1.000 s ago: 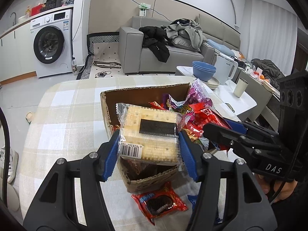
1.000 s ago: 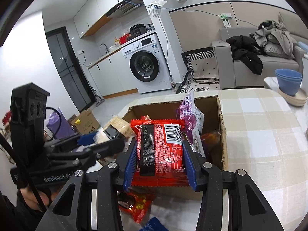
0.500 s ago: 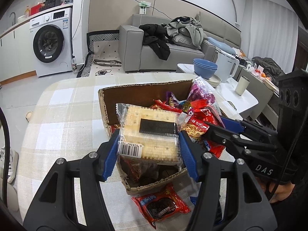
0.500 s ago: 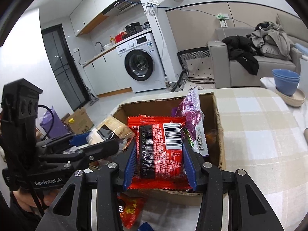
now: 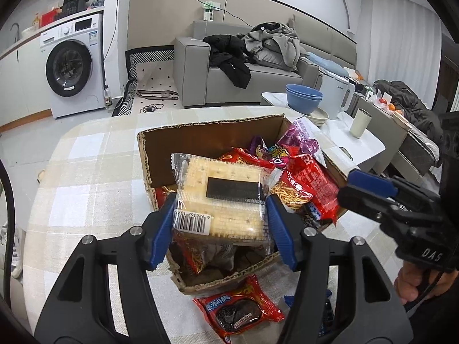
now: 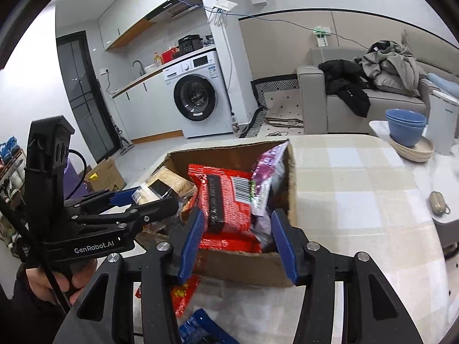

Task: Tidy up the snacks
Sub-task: 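Lower both packs into the box and open both tools, then move both open tools back toward the red Oreo and blue packs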

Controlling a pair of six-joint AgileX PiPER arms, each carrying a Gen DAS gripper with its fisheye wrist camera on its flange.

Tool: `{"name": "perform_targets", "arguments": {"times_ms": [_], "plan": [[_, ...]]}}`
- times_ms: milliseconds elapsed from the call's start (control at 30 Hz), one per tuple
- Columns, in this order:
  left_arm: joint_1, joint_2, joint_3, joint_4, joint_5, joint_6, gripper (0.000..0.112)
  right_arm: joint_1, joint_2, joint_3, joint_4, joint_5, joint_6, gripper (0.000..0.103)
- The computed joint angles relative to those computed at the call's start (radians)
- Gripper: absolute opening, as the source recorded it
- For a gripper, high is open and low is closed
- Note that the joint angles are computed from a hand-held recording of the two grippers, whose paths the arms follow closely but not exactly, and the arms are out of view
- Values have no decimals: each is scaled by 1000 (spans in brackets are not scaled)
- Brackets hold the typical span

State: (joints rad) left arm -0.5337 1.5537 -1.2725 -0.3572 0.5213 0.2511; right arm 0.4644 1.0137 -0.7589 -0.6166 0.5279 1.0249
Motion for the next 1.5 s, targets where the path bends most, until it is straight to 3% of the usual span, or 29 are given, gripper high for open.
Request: {"name": "perform_targets", "arguments": {"times_ms": [100,167,333,500,700,867,1000,1300,1500], "plan": [[1,-5,3,-12,4,6,58,0,-24,10,11,10,9,56],[7,-10,5,-35,15,24,58,8,-37,17,-6,20,30,68],[23,-27,12,-69,40,49,60,49,-67,31,-30,39,72,80],[22,-64,30,-71,59,58,79,58,-102,57,-16,51,87,89],[-4,-126,73,26,60,-36,83,65,-139,89,-32,68,150,102],[19,-176,122,2,63,-24,87,81,-168,105,-43,80,179,102],[43,-238,169,-23,66,2,102,119,-180,116,-84,111,247,102],[98,-375,252,-27,118,13,102,295,-185,137,-182,221,417,102],[110,-437,296,33,151,-36,102,357,-177,154,-185,240,456,102]]}}
